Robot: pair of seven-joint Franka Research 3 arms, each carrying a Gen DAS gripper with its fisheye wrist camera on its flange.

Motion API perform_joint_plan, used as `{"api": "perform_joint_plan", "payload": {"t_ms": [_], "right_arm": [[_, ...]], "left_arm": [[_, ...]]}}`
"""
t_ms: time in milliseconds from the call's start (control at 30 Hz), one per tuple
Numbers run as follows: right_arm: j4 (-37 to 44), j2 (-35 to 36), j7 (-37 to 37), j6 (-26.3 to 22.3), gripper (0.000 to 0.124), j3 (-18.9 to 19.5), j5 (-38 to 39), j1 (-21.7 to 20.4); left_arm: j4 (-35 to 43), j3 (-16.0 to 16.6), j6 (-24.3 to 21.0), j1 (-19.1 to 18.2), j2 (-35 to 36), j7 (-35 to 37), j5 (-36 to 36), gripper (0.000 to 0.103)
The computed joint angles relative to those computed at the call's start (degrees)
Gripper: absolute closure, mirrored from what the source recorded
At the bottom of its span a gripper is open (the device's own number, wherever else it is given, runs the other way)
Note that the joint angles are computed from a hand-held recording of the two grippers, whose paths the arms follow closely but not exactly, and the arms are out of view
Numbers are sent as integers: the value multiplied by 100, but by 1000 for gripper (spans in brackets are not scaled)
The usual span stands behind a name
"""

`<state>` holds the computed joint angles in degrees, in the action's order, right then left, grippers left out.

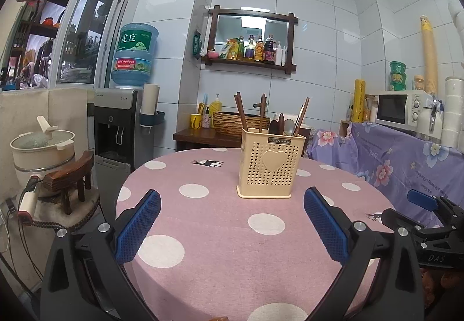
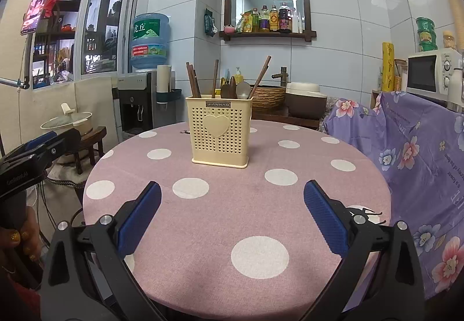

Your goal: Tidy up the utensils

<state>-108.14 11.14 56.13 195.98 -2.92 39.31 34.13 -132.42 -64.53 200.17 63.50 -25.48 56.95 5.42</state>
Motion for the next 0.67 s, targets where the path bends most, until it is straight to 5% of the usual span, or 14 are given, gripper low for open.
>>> {"api": "perform_joint_plan", "payload": {"t_ms": [667], "right_arm": [[27, 31, 178, -119, 27, -217, -58, 157]], "left_arm": [[97, -9, -336, 112, -101, -373, 327, 5]]}}
